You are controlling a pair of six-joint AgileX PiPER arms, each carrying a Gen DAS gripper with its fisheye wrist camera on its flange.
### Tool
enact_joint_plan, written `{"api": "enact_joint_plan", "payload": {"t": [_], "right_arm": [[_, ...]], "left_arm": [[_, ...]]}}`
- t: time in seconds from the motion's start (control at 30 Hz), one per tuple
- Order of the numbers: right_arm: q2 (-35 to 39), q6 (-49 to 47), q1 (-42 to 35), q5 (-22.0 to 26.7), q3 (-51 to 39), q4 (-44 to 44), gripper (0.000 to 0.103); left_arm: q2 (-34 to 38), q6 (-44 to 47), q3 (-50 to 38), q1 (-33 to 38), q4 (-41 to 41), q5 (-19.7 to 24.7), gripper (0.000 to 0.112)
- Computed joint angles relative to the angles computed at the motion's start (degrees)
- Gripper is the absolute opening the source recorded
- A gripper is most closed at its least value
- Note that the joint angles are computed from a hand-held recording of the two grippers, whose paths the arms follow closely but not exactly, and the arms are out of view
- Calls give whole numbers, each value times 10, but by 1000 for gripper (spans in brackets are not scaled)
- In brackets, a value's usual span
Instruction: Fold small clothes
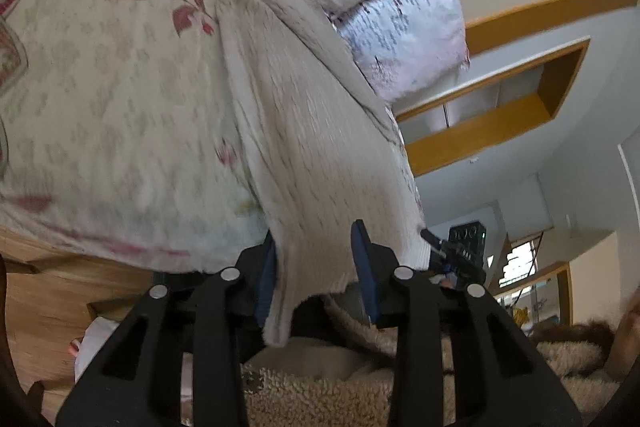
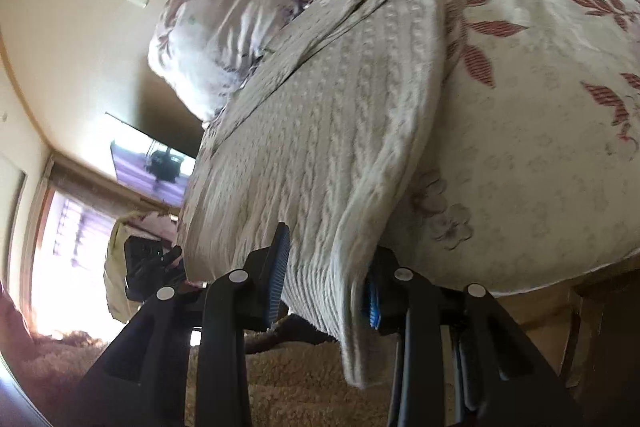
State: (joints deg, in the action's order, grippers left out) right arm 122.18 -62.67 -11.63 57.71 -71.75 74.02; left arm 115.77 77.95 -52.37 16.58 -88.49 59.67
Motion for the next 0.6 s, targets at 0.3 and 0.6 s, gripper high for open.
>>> {"api": "enact_joint_plan", "payload": {"t": [0.3, 0.6], "right_arm": [[-12, -22, 14, -4, 12, -18, 27], [-77, -153, 26, -89, 72, 76, 9]], "left_arm": [[-11, -10, -16, -30, 23, -15, 16], [-48, -5, -31, -33, 10, -65, 7]]}}
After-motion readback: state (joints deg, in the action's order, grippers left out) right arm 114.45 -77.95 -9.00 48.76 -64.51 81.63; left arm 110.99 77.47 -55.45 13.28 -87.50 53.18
